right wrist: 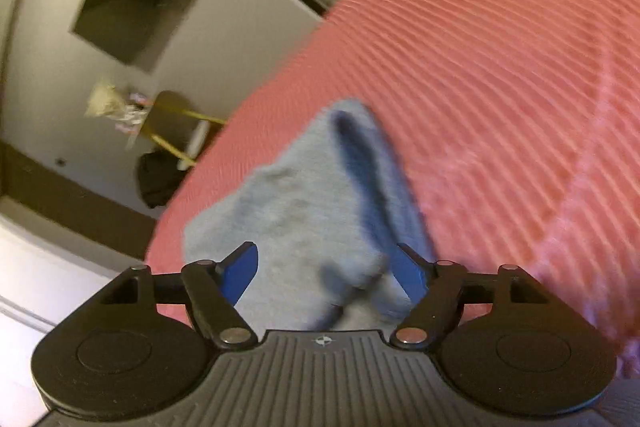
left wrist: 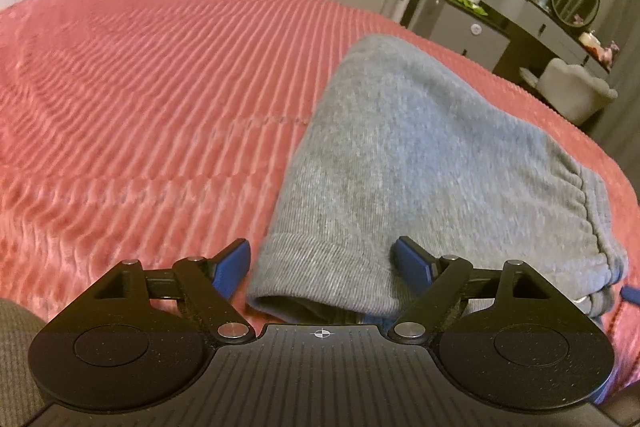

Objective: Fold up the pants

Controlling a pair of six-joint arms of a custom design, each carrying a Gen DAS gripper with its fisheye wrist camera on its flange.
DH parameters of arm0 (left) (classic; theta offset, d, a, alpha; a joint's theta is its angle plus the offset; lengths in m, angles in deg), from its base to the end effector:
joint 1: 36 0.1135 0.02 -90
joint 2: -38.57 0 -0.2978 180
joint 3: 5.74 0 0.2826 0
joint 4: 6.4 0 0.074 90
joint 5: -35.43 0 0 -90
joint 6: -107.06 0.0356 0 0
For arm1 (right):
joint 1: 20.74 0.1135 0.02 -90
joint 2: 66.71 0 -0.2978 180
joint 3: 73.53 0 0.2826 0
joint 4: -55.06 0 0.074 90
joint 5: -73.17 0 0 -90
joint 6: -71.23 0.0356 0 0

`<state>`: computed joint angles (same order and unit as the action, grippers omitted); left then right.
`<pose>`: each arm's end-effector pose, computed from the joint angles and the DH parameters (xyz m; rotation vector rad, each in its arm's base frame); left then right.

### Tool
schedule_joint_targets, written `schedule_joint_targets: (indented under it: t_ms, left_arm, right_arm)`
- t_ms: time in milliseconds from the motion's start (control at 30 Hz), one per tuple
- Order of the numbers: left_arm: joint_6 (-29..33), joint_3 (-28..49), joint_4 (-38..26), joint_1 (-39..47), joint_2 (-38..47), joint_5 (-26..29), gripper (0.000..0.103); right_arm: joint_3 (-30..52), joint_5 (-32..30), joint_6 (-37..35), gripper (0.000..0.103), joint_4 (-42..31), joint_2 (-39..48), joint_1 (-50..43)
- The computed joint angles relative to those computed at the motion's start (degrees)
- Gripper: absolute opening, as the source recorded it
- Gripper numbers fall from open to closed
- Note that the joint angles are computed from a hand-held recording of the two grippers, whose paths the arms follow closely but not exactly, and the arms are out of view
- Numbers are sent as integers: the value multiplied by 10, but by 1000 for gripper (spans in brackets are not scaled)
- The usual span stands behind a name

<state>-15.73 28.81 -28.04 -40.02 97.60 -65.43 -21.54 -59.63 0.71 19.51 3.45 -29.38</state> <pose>0.1995 -0.0073 0.1732 -0.6731 2.2609 -0.0872 0.2475 -0.0131 0.2248 0.2843 2.4047 1.0114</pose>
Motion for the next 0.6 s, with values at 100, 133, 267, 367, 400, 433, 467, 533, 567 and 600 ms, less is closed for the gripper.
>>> schedule_joint_targets:
  t_ms: [100,133,267,367,400,433,467,533,567,600]
  left_arm:
    - [-1,-5,-3,-14,-10,-18,85]
    - [-1,-6,-3,-16,-11,-21,85]
    - [-4,-2,1,-9,-3,-14,85]
    - [-9,-4,2,-10,-5,-14,85]
    - [-9,-5,2,-10,-6,-14,85]
    - [-9,-5,0,-12,-8,-17,85]
    - [-8,-5,-2,-13,-11,-18,85]
    - [-1,-6,-8,-7,-24,-8,83]
    - [5,-8,-11,-3,-35,-1,82]
    - [8,-8,-15,0,-44,4,82]
  right_arm:
    - [4,-6,1,74,-24,30,-10]
    - [-4,-20,4,76,-16,32,-14]
    - [9,-43,30,87,-3,89,-4]
    - [20,-71,49,87,10,122,5]
    - [22,-82,53,81,13,133,7]
    - [17,-87,68,72,29,138,12]
    - [10,-79,78,45,45,140,20]
    - [-1,-67,86,43,59,122,29]
    - [-7,-69,88,42,67,102,32]
    - [-17,-92,100,41,78,86,25]
